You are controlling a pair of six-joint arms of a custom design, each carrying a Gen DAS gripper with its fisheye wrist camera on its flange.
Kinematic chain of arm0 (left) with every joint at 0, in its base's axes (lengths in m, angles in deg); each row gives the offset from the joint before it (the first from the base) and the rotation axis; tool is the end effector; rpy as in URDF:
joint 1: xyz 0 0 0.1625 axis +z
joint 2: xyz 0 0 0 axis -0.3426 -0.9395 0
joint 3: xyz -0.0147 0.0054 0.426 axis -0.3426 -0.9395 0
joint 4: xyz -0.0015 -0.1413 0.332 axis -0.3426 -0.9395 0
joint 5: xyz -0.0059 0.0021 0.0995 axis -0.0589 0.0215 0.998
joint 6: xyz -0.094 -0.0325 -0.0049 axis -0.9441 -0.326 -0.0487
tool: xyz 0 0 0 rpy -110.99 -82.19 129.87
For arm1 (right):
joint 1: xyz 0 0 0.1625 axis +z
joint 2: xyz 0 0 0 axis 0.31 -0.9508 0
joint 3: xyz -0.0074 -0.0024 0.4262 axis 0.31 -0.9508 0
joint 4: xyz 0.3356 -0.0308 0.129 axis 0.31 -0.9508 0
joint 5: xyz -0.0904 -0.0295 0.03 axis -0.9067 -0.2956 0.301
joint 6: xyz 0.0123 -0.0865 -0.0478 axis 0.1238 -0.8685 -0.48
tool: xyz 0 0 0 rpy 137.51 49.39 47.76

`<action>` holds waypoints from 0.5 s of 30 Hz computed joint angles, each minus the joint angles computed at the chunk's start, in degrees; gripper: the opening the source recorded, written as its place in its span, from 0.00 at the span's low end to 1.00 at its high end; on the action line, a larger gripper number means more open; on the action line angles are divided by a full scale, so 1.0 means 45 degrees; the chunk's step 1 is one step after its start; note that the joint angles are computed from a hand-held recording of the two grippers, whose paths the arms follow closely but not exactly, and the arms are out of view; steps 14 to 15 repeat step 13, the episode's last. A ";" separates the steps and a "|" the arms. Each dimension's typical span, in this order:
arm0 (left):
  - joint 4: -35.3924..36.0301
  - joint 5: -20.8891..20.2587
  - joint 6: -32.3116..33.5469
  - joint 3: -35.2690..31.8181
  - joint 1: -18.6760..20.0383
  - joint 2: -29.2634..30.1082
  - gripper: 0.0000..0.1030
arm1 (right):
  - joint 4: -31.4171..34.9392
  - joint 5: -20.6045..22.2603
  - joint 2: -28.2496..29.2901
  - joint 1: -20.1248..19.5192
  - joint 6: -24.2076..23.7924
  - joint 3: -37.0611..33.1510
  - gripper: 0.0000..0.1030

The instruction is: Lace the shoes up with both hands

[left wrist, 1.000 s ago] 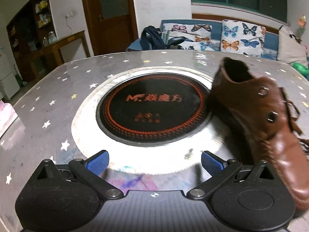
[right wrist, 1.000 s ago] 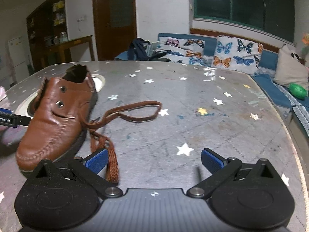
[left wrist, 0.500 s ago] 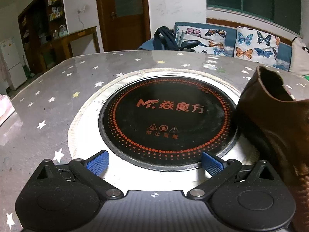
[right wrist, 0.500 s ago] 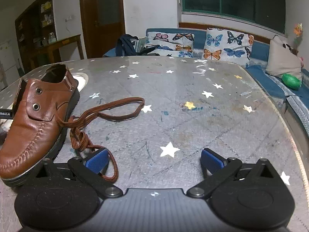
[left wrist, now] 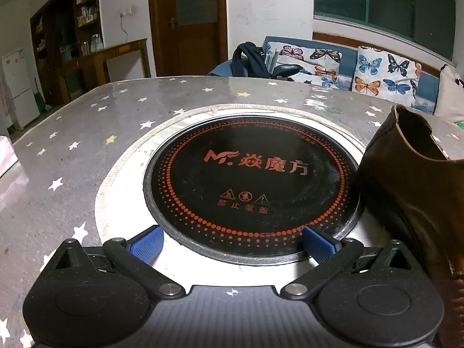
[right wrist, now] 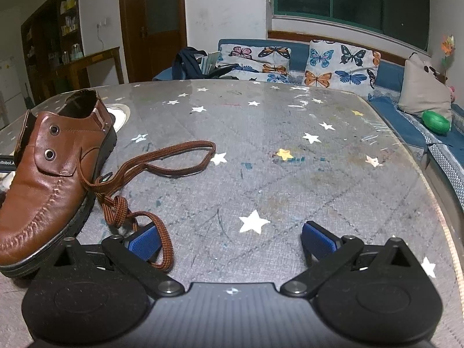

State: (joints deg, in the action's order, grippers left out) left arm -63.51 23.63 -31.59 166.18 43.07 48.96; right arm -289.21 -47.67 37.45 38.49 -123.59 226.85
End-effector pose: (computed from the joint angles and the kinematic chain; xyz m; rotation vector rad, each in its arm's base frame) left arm -0.0781 -0.2742 0.0222 -0.1172 1.9084 -1.1192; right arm -0.0406 -0.3412 0.1707 0.9706 -2.3602 0.8067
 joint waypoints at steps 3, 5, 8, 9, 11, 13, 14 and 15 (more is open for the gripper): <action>0.0014 0.0019 -0.0003 -0.0023 0.0014 -0.0001 1.00 | 0.0025 -0.0004 0.0000 0.0005 0.0003 -0.0025 1.00; 0.0030 0.0032 -0.0004 -0.0042 0.0027 0.0004 1.00 | -0.0040 -0.0011 0.0052 0.0011 0.0000 -0.0017 1.00; 0.0022 0.0013 -0.0017 -0.0039 -0.0003 0.0008 1.00 | -0.0093 -0.0033 0.0099 0.0028 -0.0002 -0.0024 1.00; -0.0007 0.0015 -0.0032 -0.0032 -0.0015 0.0029 1.00 | -0.0088 -0.0040 0.0097 0.0032 -0.0002 -0.0031 1.00; -0.0072 0.0031 -0.0040 -0.0012 -0.0016 0.0060 1.00 | -0.0089 -0.0055 0.0104 0.0046 0.0000 -0.0043 1.00; -0.0099 0.0041 -0.0039 -0.0015 -0.0008 0.0090 1.00 | -0.0095 -0.0062 0.0111 0.0052 0.0004 -0.0046 1.00; -0.0099 0.0041 -0.0039 -0.0015 -0.0008 0.0090 1.00 | -0.0095 -0.0062 0.0111 0.0052 0.0004 -0.0046 1.00; -0.0099 0.0041 -0.0039 -0.0015 -0.0008 0.0090 1.00 | -0.0095 -0.0062 0.0111 0.0052 0.0004 -0.0046 1.00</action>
